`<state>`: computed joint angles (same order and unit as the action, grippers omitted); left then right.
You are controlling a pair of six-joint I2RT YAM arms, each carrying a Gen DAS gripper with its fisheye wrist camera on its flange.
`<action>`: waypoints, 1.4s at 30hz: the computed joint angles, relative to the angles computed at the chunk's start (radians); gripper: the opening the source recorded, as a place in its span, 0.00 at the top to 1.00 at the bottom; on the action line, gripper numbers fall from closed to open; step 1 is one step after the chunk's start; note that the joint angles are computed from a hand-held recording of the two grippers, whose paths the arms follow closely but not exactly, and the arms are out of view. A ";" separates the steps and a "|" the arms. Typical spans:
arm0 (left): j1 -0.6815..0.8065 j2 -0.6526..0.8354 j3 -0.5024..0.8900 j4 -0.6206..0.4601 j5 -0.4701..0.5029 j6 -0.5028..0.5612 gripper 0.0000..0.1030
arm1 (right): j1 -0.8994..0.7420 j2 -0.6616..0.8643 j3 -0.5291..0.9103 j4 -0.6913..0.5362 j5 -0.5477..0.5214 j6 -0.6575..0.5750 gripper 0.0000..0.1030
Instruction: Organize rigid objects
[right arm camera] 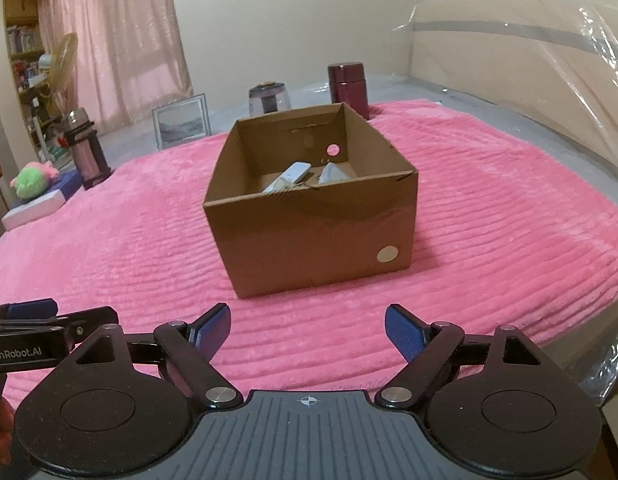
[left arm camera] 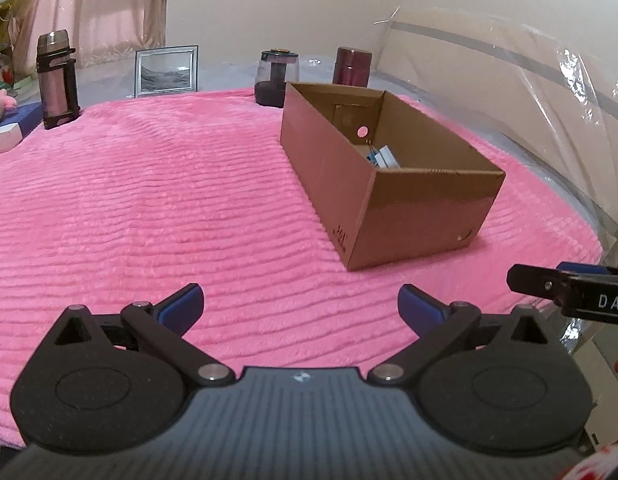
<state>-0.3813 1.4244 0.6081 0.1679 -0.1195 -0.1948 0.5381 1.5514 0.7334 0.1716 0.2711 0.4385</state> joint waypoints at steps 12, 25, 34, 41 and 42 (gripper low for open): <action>-0.030 -0.070 -0.100 0.025 -0.055 -0.038 0.02 | 0.049 0.025 -0.011 0.016 0.012 -0.038 0.21; -0.030 -0.076 -0.107 0.004 -0.066 -0.062 0.02 | 0.072 0.063 0.004 0.022 0.004 -0.040 0.21; -0.039 -0.072 -0.110 0.009 -0.071 -0.055 0.01 | 0.067 0.071 0.007 0.020 -0.001 -0.035 0.21; -0.040 -0.067 -0.110 0.013 -0.069 -0.055 0.01 | 0.070 0.072 0.007 0.018 0.002 -0.032 0.21; -0.041 -0.067 -0.110 0.014 -0.070 -0.055 0.01 | 0.070 0.072 0.008 0.018 0.001 -0.033 0.21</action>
